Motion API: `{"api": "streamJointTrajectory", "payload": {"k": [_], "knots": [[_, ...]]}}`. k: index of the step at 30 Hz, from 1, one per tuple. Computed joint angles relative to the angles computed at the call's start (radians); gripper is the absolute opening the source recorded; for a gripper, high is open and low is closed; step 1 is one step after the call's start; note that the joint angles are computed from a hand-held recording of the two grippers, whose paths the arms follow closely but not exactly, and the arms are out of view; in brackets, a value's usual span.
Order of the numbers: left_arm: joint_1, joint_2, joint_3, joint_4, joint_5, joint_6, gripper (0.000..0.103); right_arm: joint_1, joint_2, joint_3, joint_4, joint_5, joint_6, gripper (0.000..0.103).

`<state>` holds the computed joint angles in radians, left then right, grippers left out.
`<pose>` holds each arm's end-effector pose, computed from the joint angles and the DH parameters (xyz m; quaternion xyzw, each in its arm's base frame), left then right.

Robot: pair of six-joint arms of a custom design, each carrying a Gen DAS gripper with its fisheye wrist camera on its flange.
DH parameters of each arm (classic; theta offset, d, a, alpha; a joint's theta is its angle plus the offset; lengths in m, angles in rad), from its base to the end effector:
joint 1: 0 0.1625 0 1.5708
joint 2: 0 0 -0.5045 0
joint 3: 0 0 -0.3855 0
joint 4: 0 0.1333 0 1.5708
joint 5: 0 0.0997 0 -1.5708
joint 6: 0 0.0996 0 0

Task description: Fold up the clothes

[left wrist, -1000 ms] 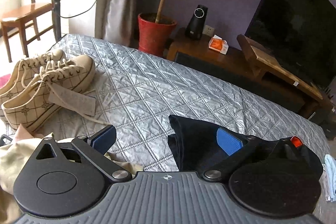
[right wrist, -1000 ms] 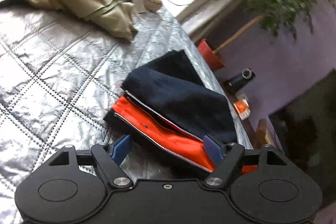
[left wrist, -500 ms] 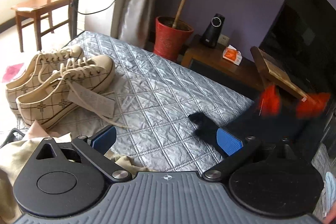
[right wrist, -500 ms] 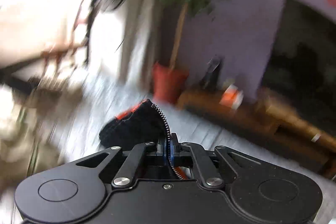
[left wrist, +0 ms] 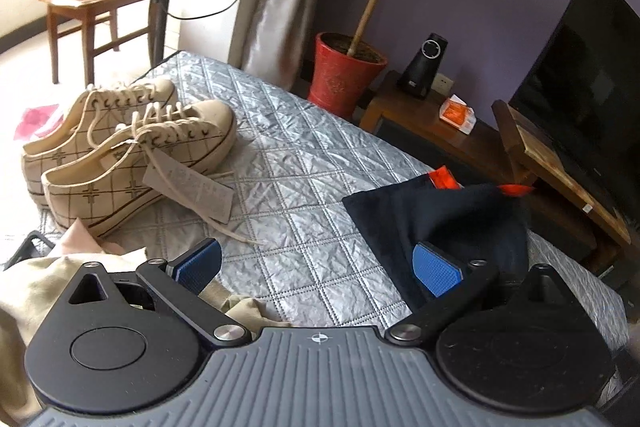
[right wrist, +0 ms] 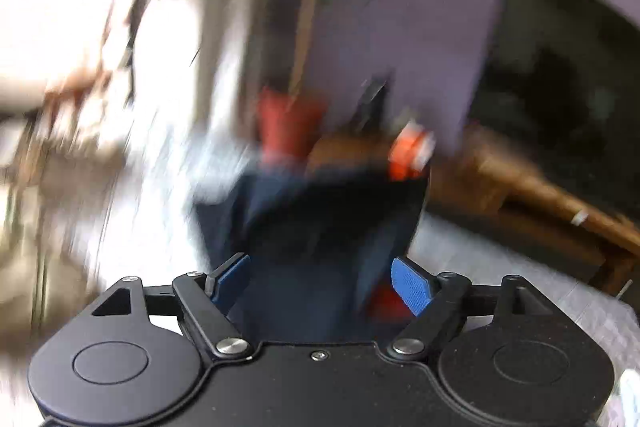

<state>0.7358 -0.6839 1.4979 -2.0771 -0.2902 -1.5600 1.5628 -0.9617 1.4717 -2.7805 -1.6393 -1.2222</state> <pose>-0.3966 -0.6677 0.1436 -0.1954 0.7734 -0.5049 0.3297 0.1204 -0.7663 0.3763 0.5260 -0.7778 0.2612 0.2239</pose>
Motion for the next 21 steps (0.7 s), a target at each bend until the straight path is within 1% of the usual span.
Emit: {"api": "streamJointTrajectory", "payload": {"k": [1, 3, 4, 7, 9, 11, 12, 13, 14, 15, 16, 17, 19, 21], "knots": [[0.0, 0.0, -0.002, 0.007, -0.001, -0.002, 0.103, -0.001, 0.003, 0.034, -0.008, -0.055, -0.068, 0.076], [0.001, 0.003, -0.006, 0.012, -0.005, 0.004, 0.103, -0.006, 0.028, 0.094, -0.104, -0.142, -0.192, 0.076], [0.002, 0.004, -0.007, 0.007, -0.007, 0.012, 0.103, -0.011, 0.04, 0.1, -0.129, -0.16, -0.209, 0.076], [0.005, 0.008, -0.007, -0.032, -0.015, 0.047, 0.103, -0.022, 0.079, 0.107, -0.221, -0.194, -0.21, 0.076], [0.006, 0.013, -0.006, -0.068, -0.023, 0.074, 0.103, -0.035, 0.092, 0.092, -0.233, -0.203, -0.187, 0.075], [0.007, 0.02, -0.012, -0.08, -0.029, 0.093, 0.103, -0.057, 0.081, 0.076, -0.174, -0.156, -0.128, 0.074], [0.007, 0.023, -0.017, -0.076, -0.029, 0.097, 0.103, -0.061, 0.077, 0.073, -0.166, -0.147, -0.118, 0.072], [0.008, 0.027, -0.022, -0.072, -0.03, 0.101, 0.103, -0.064, 0.073, 0.066, -0.136, -0.135, -0.1, 0.063], [0.008, 0.03, -0.027, -0.068, -0.03, 0.105, 0.103, -0.063, 0.068, 0.063, -0.109, -0.138, -0.074, 0.021], [0.008, 0.032, -0.03, -0.065, -0.029, 0.106, 0.103, -0.062, 0.063, 0.06, -0.082, -0.143, -0.046, 0.005], [0.008, 0.034, -0.032, -0.062, -0.028, 0.105, 0.103, -0.061, 0.062, 0.048, -0.059, -0.145, -0.018, 0.005], [0.008, 0.035, -0.034, -0.058, -0.028, 0.102, 0.103, -0.062, 0.057, 0.024, 0.005, -0.141, 0.05, 0.005], [0.009, 0.035, -0.036, -0.047, -0.027, 0.09, 0.103, -0.062, 0.041, 0.011, 0.048, -0.119, 0.106, 0.005], [0.009, 0.034, -0.035, -0.047, -0.028, 0.082, 0.103, -0.071, -0.006, 0.029, 0.079, -0.066, 0.086, 0.005]]}}
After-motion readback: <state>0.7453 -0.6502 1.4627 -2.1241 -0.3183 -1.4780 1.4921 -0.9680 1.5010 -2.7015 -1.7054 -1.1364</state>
